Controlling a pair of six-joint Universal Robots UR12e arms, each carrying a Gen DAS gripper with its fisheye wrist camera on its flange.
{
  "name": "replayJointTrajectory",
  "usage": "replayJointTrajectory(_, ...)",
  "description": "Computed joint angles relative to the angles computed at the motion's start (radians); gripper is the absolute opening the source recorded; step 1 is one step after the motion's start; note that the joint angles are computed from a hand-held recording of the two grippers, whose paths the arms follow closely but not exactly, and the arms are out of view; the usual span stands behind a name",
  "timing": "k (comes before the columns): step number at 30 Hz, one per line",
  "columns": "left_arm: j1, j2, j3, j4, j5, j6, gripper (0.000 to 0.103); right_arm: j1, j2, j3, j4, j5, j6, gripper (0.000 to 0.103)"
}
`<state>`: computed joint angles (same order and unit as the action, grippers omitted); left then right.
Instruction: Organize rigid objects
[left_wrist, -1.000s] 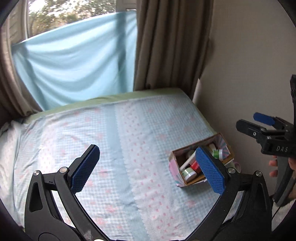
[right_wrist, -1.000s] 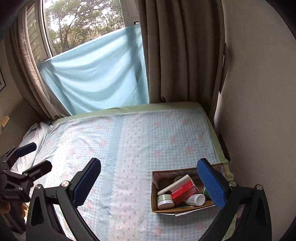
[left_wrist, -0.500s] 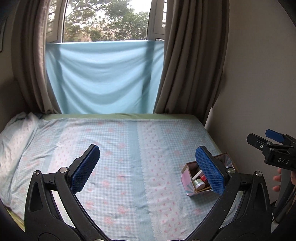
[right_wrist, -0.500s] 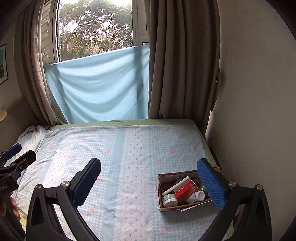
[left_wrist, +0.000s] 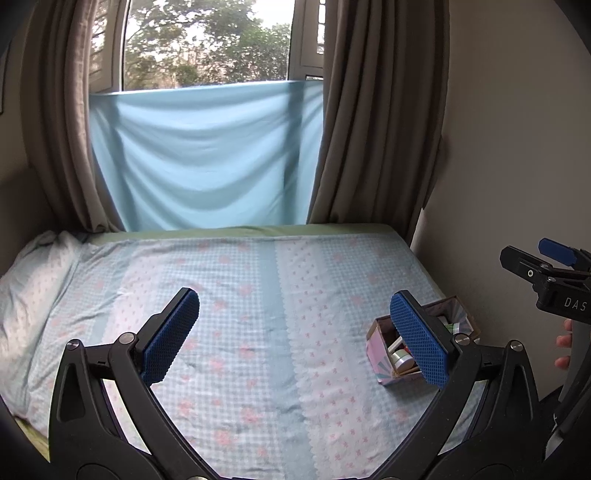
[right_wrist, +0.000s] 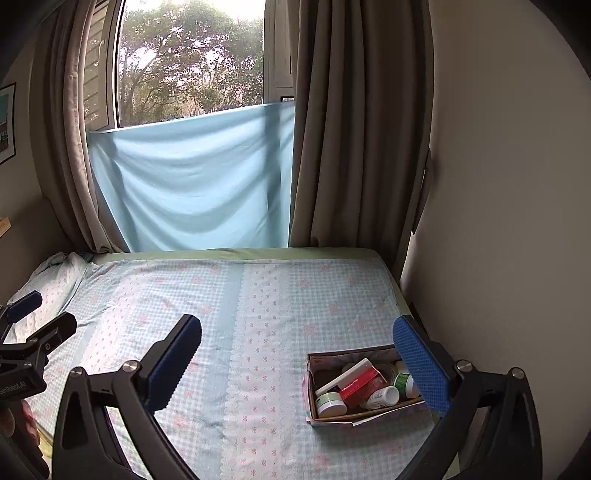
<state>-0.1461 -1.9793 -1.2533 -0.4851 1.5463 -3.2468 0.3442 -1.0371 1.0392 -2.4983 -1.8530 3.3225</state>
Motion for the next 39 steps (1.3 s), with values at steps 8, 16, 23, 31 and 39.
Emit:
replayJointTrajectory(8, -0.011, 0.002, -0.002, 0.008, 0.035, 0.004, 0.103, -0.005, -0.008, 0.018, -0.018, 0.021, -0.002, 0.103)
replayJointTrajectory(16, -0.019, 0.001, 0.002, 0.009, 0.057, 0.009, 0.103, -0.011, -0.011, 0.021, -0.025, 0.041, -0.006, 0.103)
replayJointTrajectory(23, -0.029, -0.002, 0.003, 0.021, 0.075, 0.024, 0.103, -0.015, -0.012, 0.025, -0.036, 0.051, -0.003, 0.103)
replayJointTrajectory(31, -0.034, -0.005, 0.004, 0.031, 0.079, 0.034, 0.103, -0.016, -0.013, 0.027, -0.040, 0.051, -0.002, 0.103)
replayJointTrajectory(39, -0.043, -0.007, 0.001, 0.063, 0.093, 0.074, 0.103, -0.017, -0.013, 0.027, -0.039, 0.051, -0.002, 0.103)
